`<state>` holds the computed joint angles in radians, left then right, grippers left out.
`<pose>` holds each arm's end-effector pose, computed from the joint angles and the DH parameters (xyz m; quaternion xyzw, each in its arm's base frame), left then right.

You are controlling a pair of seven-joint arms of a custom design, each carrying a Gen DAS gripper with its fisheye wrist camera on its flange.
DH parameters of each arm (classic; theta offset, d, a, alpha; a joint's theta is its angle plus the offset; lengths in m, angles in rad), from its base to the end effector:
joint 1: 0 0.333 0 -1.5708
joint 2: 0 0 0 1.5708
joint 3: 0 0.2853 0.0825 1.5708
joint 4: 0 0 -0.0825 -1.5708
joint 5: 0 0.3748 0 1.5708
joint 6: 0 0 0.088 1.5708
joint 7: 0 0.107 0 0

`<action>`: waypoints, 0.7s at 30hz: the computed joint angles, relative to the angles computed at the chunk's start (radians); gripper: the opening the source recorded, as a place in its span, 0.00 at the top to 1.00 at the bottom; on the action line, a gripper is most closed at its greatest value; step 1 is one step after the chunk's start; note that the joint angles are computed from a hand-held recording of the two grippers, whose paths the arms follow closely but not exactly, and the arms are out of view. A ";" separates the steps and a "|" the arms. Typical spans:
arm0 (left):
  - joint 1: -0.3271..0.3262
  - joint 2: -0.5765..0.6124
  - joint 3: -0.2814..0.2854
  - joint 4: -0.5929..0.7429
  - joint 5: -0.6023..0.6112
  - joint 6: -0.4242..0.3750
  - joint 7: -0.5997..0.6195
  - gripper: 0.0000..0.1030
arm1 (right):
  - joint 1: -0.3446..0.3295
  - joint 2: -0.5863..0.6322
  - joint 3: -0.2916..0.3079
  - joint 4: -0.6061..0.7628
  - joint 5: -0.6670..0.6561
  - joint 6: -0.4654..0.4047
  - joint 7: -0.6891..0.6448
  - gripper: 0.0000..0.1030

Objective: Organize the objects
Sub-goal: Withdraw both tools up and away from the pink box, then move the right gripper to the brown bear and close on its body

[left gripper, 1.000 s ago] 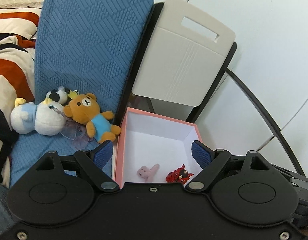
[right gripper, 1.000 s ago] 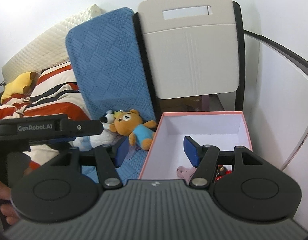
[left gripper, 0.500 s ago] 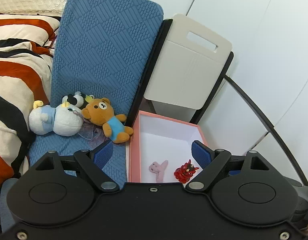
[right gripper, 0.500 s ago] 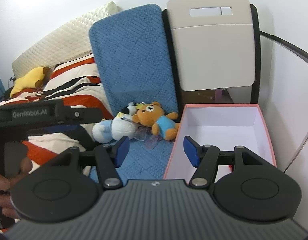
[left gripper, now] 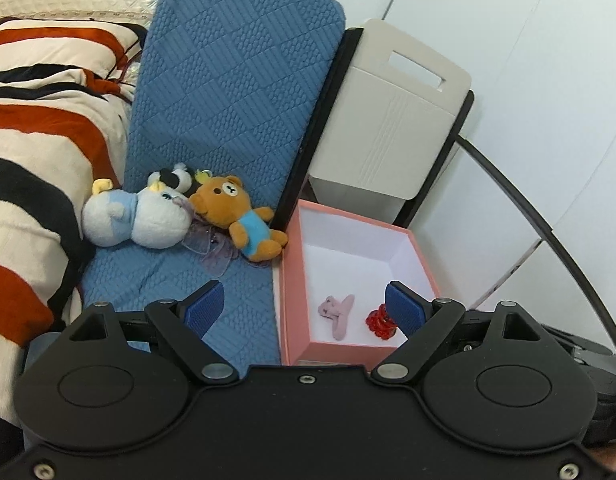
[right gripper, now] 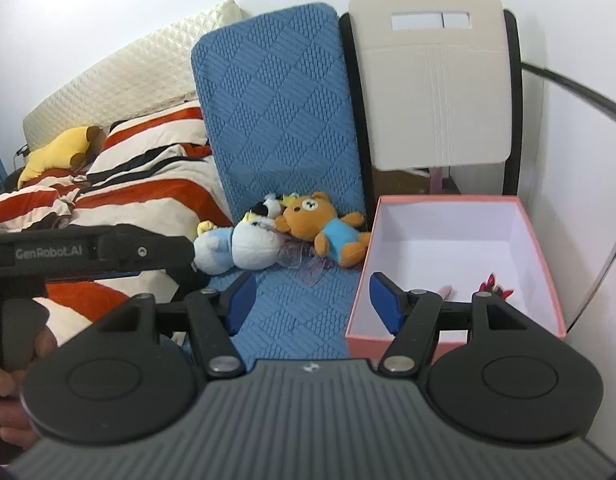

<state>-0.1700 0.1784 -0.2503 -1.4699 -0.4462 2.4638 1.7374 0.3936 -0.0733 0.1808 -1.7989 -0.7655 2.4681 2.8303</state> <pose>0.5988 -0.2491 0.6462 -0.5196 0.7307 -0.4377 0.0670 0.4858 0.3204 0.6267 -0.5410 0.6980 -0.2819 0.3749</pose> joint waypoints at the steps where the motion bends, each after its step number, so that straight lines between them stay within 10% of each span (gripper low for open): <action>1: 0.003 -0.005 0.001 -0.012 -0.004 0.010 0.001 0.16 | 0.001 0.003 0.002 -0.001 -0.009 0.003 0.010 0.37; 21: 0.016 0.229 -0.040 -0.010 0.076 0.345 0.024 0.14 | 0.043 0.236 -0.112 0.052 -0.178 0.203 0.145 0.36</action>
